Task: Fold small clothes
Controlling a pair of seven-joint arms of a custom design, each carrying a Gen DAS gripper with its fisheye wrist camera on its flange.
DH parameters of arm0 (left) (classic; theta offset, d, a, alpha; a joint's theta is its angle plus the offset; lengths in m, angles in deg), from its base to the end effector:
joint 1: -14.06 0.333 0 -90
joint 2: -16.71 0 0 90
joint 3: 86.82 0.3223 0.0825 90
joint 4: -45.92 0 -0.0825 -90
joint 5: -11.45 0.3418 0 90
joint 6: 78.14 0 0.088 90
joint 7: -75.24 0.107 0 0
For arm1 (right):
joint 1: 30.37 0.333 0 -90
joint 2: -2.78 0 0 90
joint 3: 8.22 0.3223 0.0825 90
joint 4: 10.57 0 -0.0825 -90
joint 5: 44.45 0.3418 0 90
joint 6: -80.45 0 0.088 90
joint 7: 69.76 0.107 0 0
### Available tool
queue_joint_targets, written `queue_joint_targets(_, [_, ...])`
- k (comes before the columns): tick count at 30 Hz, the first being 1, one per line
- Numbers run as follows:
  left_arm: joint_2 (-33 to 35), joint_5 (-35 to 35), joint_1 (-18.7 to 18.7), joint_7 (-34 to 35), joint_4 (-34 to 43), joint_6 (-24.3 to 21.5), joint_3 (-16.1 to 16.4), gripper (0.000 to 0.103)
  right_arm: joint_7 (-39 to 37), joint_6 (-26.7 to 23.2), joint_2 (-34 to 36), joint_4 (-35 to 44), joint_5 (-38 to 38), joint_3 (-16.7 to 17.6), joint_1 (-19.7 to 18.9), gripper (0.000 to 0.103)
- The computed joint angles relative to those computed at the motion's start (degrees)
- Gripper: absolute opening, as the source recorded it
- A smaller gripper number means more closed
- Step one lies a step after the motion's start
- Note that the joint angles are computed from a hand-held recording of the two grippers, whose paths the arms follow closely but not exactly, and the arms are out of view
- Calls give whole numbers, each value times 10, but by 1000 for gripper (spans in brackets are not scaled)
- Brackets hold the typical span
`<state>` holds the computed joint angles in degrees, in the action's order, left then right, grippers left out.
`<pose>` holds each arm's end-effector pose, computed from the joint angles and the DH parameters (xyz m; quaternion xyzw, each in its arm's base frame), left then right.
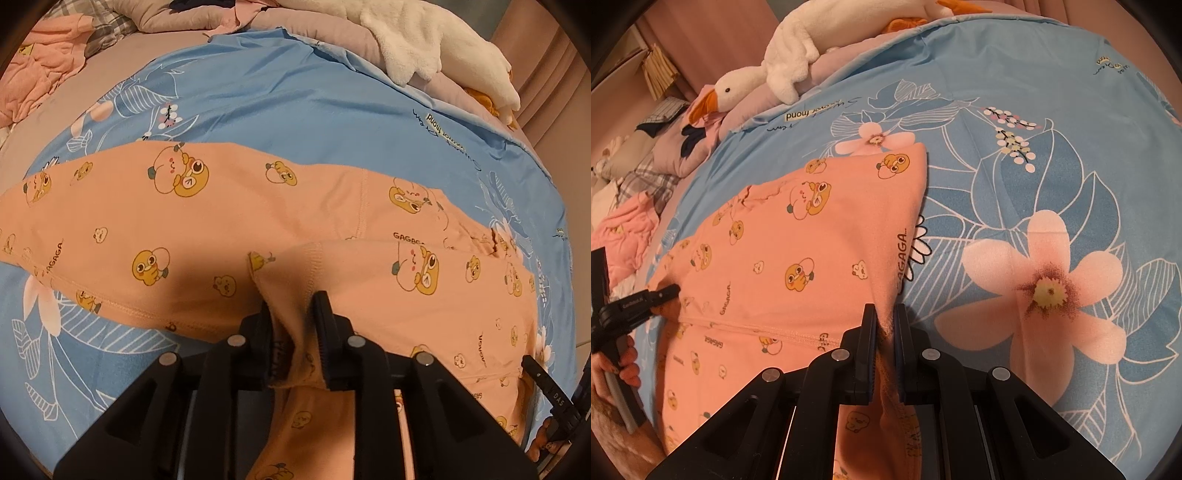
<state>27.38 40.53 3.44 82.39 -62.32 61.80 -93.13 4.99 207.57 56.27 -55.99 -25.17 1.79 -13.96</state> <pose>0.5757 -0.1703 0.4739 -0.9000 0.3521 -0.1937 0.1686 0.7286 0.2953 0.4423 -0.8094 0.4890 0.0078 0.3251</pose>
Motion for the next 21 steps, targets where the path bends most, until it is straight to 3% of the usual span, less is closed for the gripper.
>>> queue_joint_targets(6, [-13, -6, -1, 3, 0, -21, -3, 23, 1, 0, 1, 1, -1, -1, 1, 8])
queue_joint_targets(8, [-16, 6, -7, -4, 8, -61, -4, 23, 1, 4, -2, -6, -1, -2, 2, 8])
queue_joint_targets(21, [-29, -1, 11, -6, -40, -8, -10, 24, 5, 6, -3, -7, -6, -2, 3, 8])
